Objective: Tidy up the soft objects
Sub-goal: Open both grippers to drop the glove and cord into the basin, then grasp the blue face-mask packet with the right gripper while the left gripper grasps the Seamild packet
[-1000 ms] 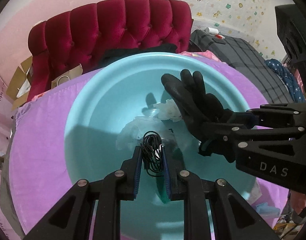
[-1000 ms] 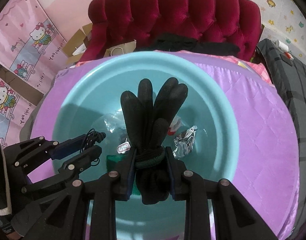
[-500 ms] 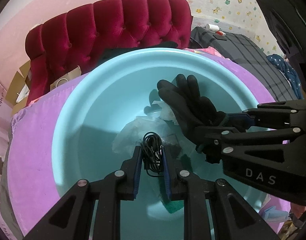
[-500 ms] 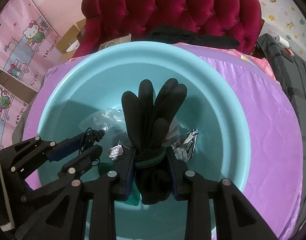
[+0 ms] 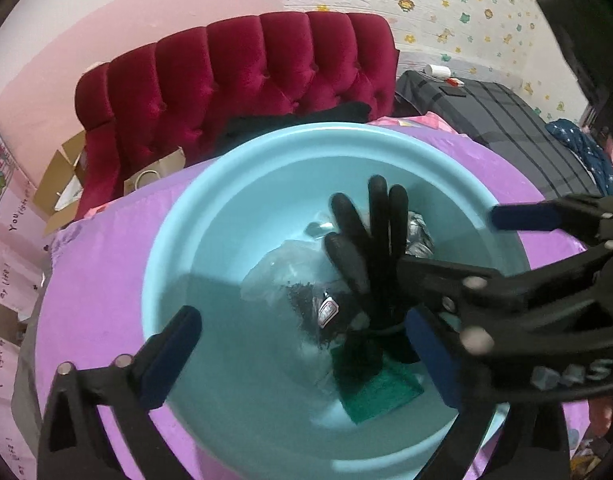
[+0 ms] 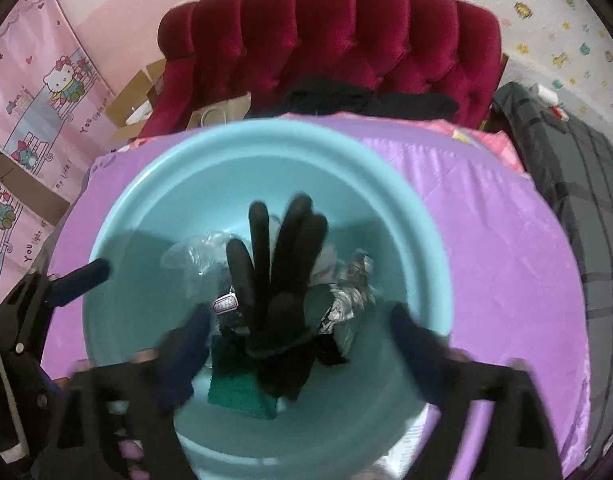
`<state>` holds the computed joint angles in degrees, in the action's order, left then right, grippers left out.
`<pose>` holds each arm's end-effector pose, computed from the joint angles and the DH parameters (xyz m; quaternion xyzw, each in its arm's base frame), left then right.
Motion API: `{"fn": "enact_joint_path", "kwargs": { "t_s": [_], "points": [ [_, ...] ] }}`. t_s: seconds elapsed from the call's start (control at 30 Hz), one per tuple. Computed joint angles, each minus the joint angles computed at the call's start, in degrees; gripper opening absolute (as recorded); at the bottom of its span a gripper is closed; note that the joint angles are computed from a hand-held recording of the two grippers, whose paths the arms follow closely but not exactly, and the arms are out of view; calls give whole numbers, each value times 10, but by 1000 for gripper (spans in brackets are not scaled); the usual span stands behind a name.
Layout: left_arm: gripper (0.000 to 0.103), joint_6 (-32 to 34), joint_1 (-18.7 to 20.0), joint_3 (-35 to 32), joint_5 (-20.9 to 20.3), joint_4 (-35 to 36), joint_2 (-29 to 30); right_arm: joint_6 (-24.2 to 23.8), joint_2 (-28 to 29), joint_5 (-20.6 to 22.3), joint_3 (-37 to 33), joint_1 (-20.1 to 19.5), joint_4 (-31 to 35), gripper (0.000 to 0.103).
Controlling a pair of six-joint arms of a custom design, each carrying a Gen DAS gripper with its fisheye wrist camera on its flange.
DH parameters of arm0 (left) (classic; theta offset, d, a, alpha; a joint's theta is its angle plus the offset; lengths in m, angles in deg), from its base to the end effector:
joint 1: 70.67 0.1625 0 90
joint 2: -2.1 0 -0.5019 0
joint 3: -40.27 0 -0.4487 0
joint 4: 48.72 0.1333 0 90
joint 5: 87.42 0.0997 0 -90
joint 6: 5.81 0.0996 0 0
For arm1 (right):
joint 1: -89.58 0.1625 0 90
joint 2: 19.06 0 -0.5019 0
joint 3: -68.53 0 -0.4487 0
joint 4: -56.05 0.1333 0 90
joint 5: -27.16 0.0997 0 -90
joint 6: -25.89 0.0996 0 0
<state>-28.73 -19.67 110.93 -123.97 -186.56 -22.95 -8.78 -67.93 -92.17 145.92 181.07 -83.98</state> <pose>-0.3821 -0.8108 -0.0010 0.1162 0.8855 -0.2462 0.3766 0.1066 -0.8465 0.2821 0.2500 -0.9182 0.1020 0.2899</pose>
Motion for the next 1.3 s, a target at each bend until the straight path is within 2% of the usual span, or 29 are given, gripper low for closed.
{"fn": "enact_joint_path", "kwargs": {
  "t_s": [0.23,0.47,0.67,1.03,1.3],
  "points": [
    [103,-15,-15,26,12,-2,-14,-4,-20,-14,24,3,-5,103],
    [103,-28,-36,60,18,3,-31,-26,-63,-10,68,2,-21,103],
    [103,-63,-51,94,6,6,-50,-33,-101,-8,104,-1,-23,103],
    [103,-105,-86,169,14,-18,-81,-51,-171,-13,174,-15,-32,103],
    [103,-145,-104,205,9,-19,-93,-68,-214,-1,214,-33,-29,103]
  ]
}}
